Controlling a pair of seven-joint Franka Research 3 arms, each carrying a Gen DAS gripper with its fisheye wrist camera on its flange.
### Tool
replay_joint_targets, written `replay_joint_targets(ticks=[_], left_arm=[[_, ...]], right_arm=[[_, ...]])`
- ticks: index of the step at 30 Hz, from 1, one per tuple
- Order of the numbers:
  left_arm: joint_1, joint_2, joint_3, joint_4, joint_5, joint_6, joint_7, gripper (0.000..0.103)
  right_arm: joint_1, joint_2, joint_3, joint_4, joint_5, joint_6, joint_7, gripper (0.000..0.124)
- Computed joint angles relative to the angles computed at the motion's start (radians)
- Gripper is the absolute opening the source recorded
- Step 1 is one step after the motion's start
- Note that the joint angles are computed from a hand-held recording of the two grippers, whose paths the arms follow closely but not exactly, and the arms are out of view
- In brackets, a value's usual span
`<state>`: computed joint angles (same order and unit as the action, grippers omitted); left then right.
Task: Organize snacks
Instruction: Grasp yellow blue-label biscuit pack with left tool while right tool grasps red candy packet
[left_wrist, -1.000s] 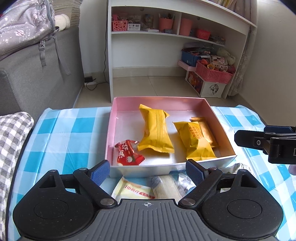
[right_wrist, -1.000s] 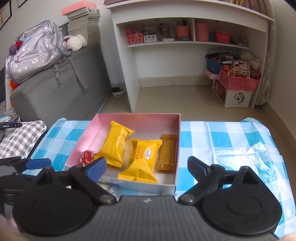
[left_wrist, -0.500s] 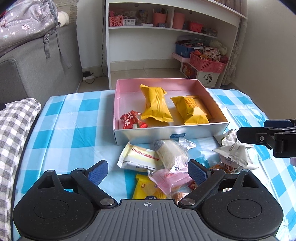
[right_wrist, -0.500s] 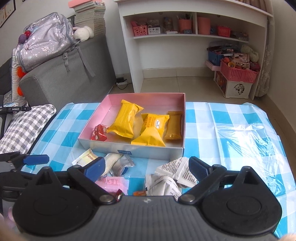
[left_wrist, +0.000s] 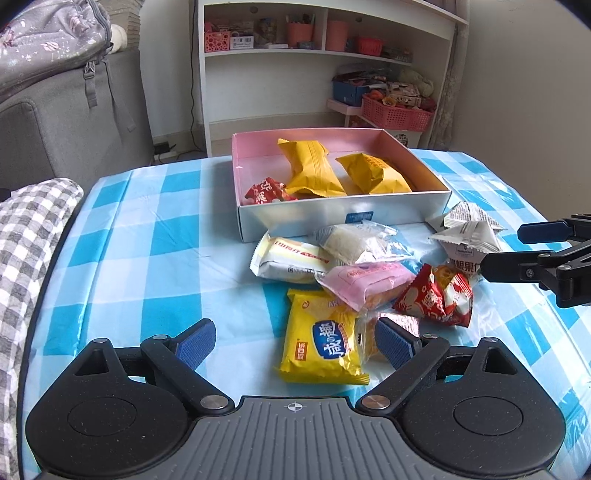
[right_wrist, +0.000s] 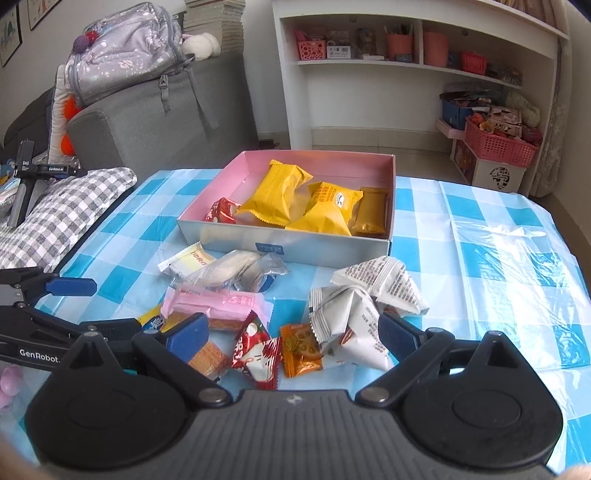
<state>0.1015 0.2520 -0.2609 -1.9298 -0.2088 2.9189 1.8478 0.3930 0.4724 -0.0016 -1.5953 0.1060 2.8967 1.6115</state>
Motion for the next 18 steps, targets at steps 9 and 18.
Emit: replay_joint_targets(ticks=[9, 18], left_arm=[[0.109, 0.001, -0.128, -0.057, -0.242, 0.037, 0.279, 0.094], [0.057, 0.042, -0.090, -0.014, -0.256, 0.004, 0.294, 0.085]], right_arm=[[-0.084, -0.034, 0.127, -0.109, 0.114, 0.044, -0.238, 0.095], [-0.101, 0.004, 0.163, -0.061, 0.255, 0.008, -0.331, 0.076]])
